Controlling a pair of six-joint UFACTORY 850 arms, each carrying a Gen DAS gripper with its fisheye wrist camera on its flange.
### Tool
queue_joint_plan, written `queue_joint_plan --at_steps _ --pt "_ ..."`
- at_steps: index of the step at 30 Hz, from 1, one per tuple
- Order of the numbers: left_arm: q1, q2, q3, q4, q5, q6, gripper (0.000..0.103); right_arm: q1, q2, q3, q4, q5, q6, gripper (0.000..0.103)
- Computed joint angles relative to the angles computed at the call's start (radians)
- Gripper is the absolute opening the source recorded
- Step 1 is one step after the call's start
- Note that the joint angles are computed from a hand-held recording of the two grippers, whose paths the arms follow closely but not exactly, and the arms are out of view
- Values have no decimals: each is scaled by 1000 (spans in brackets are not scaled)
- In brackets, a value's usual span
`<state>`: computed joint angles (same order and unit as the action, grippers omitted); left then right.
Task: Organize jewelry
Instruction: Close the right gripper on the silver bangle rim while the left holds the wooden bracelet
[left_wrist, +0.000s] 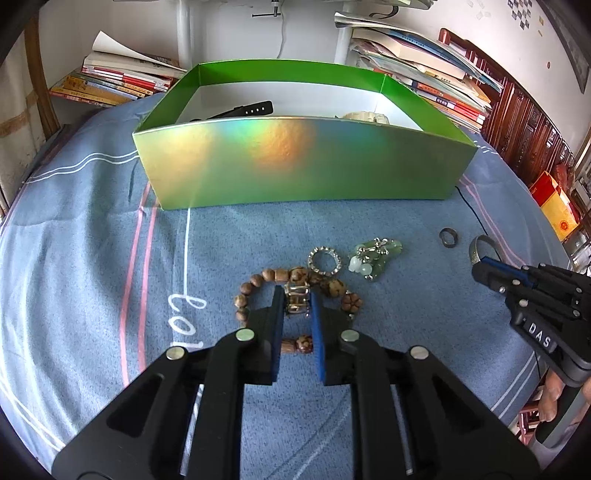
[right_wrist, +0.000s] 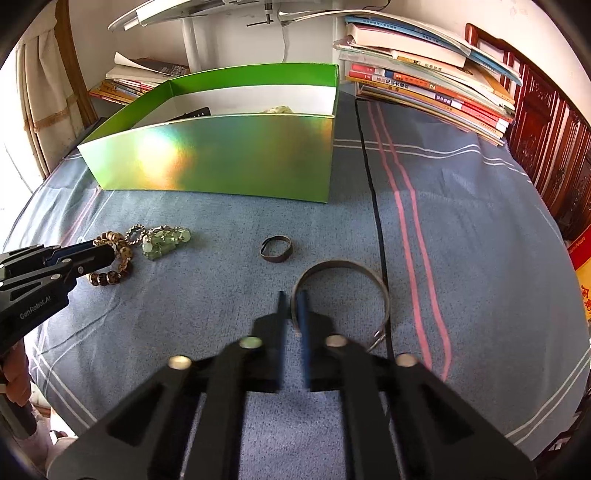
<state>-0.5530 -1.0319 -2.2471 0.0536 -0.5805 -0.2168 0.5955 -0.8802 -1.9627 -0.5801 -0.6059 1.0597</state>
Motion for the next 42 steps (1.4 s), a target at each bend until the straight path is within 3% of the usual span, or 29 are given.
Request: queue_joint_plan --at_steps 12,19,25,42 --pt "-19 118 180 187 104 -176 14 19 -6 -23 -2 -29 -25 4" --pt "-16 153 235 184 144 -168 14 29 -43 -95 25 -67 -72 4" --pt "-10 160 248 199 144 -196 14 36 -67 -141 40 -84 -105 4" --pt "-14 148 229 199 131 -196 14 29 -52 -114 43 -75 -91 4"
